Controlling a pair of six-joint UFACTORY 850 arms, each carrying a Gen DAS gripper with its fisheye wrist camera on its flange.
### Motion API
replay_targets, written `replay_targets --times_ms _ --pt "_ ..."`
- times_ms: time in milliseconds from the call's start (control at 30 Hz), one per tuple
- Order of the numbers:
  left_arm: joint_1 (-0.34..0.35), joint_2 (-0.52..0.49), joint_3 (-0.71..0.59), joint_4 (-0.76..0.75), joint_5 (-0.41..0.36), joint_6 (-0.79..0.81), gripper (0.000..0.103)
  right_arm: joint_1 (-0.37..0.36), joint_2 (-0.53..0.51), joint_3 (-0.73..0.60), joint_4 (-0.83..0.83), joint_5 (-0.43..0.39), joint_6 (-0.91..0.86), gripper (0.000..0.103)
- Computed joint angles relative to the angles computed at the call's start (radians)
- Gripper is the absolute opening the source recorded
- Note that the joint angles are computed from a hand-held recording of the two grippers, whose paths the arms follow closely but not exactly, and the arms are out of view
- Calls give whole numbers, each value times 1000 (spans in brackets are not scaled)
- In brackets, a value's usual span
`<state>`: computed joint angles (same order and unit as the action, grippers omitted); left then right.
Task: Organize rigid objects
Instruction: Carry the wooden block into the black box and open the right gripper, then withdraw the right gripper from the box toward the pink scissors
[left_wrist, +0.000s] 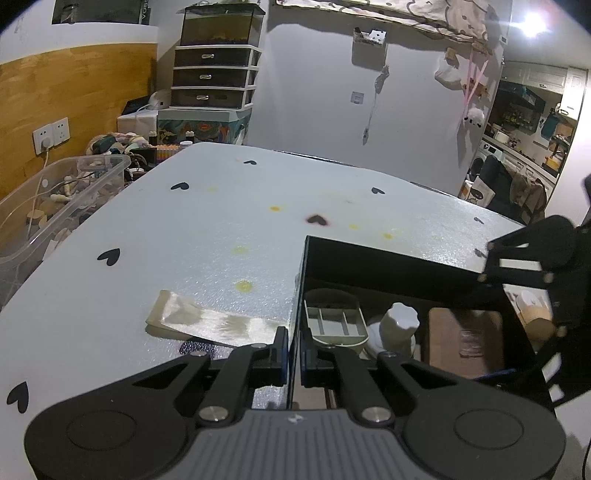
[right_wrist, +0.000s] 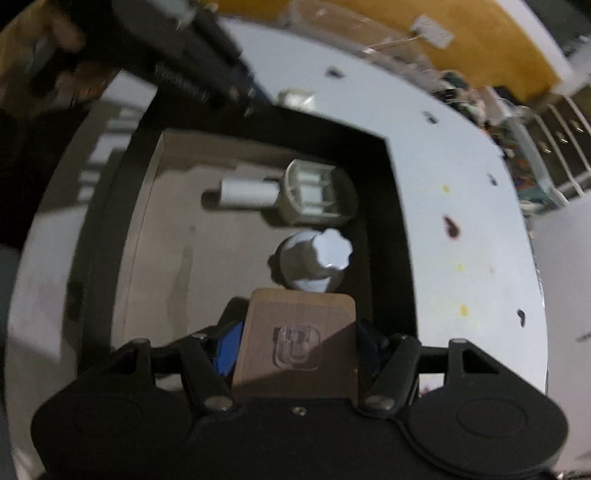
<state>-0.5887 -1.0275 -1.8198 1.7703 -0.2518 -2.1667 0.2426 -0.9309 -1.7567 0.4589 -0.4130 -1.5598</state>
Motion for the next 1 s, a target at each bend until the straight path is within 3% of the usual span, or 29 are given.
replay_targets --times_ms 67,133,200,567,1000 --pt "-1 -1 -3 -12 -1 11 5 4 -18 -22 -58 3 33 67" --pt "-2 -4 -8 -29 -1 29 5 0 -19 -23 -11 20 -8 76" --pt "-3 -5 -10 -38 -2 41 5 -9 -23 -45 -5 -21 39 82" --pt "-3 -6 -12 -70 -4 67 5 -41 45 26 120 -50 93 83" --pt "-5 -5 -13 -95 -14 87 5 -57 163 207 405 37 40 85"
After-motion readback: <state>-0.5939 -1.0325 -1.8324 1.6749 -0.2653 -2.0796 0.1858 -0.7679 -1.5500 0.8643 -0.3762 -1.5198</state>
